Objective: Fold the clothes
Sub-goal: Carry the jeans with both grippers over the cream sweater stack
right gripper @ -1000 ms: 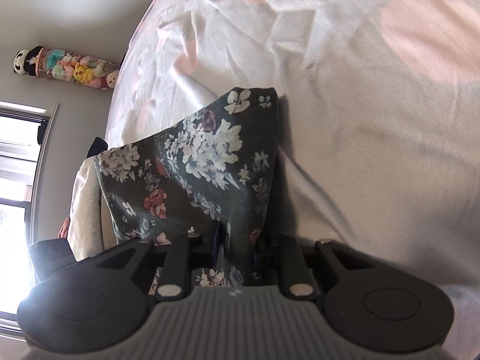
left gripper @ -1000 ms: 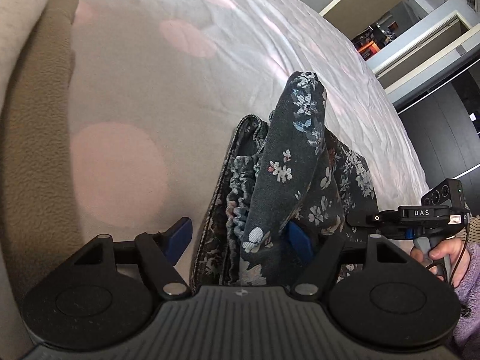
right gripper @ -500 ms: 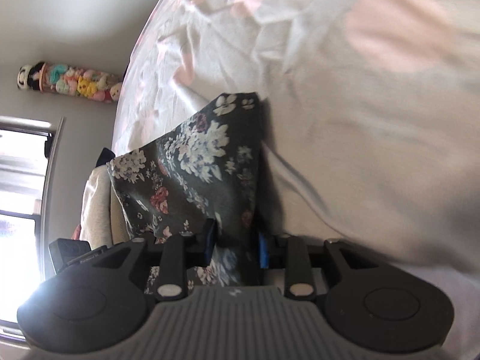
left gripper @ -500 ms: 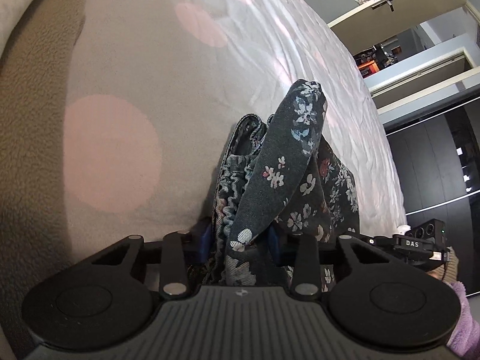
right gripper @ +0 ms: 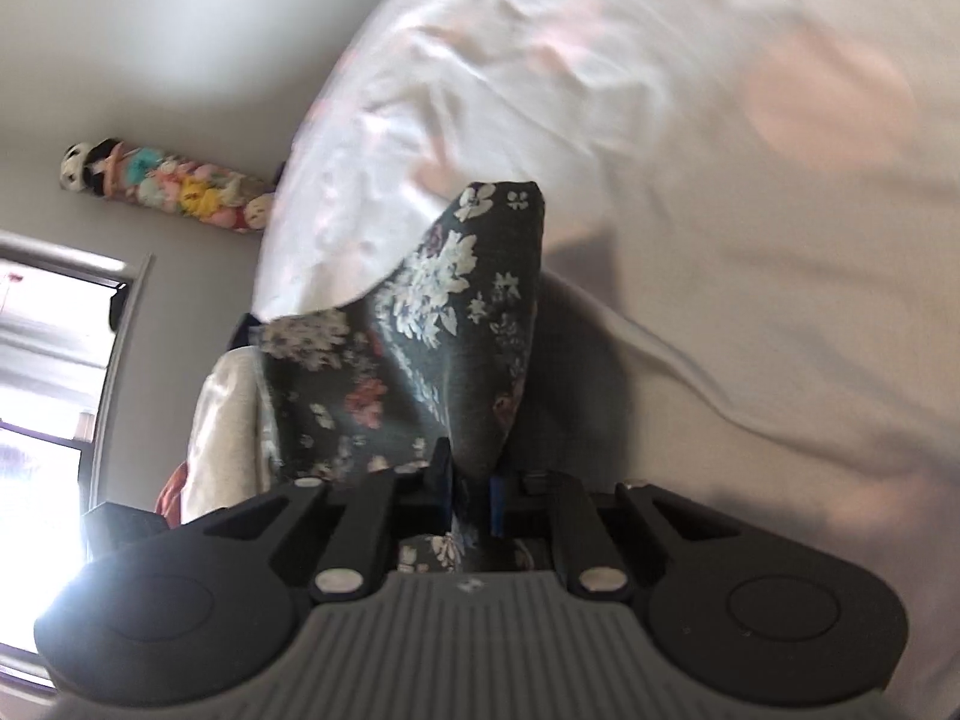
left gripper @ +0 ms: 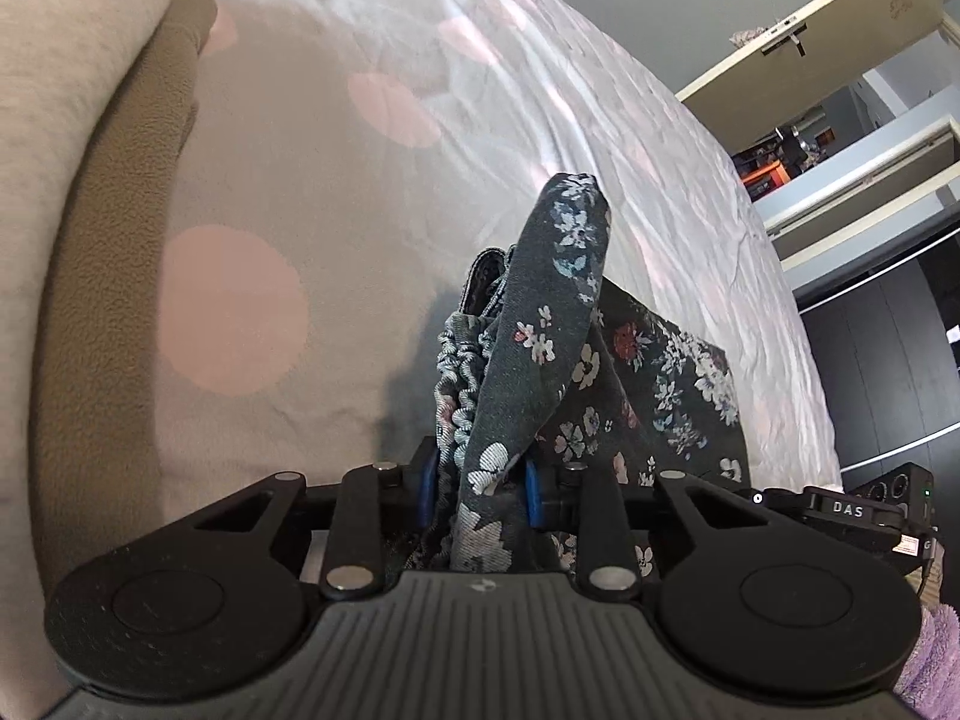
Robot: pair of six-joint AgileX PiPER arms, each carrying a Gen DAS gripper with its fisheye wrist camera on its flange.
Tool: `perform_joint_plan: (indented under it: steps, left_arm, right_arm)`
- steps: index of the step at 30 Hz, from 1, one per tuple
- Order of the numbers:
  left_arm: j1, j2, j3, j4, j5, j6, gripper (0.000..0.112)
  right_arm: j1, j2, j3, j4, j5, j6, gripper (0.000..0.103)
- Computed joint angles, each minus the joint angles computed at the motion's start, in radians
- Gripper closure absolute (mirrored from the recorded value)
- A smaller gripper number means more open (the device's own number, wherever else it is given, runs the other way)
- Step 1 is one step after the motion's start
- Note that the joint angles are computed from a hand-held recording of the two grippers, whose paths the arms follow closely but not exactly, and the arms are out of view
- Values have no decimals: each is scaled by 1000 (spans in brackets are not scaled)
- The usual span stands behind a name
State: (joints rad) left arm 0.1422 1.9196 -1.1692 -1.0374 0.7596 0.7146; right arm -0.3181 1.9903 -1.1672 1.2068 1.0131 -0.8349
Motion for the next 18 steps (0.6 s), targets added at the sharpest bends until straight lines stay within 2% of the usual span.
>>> perform_joint_plan:
  steps: [4, 7, 13, 18]
  left_arm:
    - [40, -93, 69, -64, 5, 40, 88]
    - [100, -186, 95, -48, 33, 46, 88]
    - [319, -337, 14, 89, 179, -40, 88]
    - [496, -360, -138, 188, 301, -106, 88]
  right_arm:
    - [11, -61, -23, -12, 40, 23, 91]
    - [40, -80, -69, -9, 77, 53, 91]
    - [212, -84, -228, 23, 119, 176, 91]
    - [422, -18, -439, 32, 88, 316, 91]
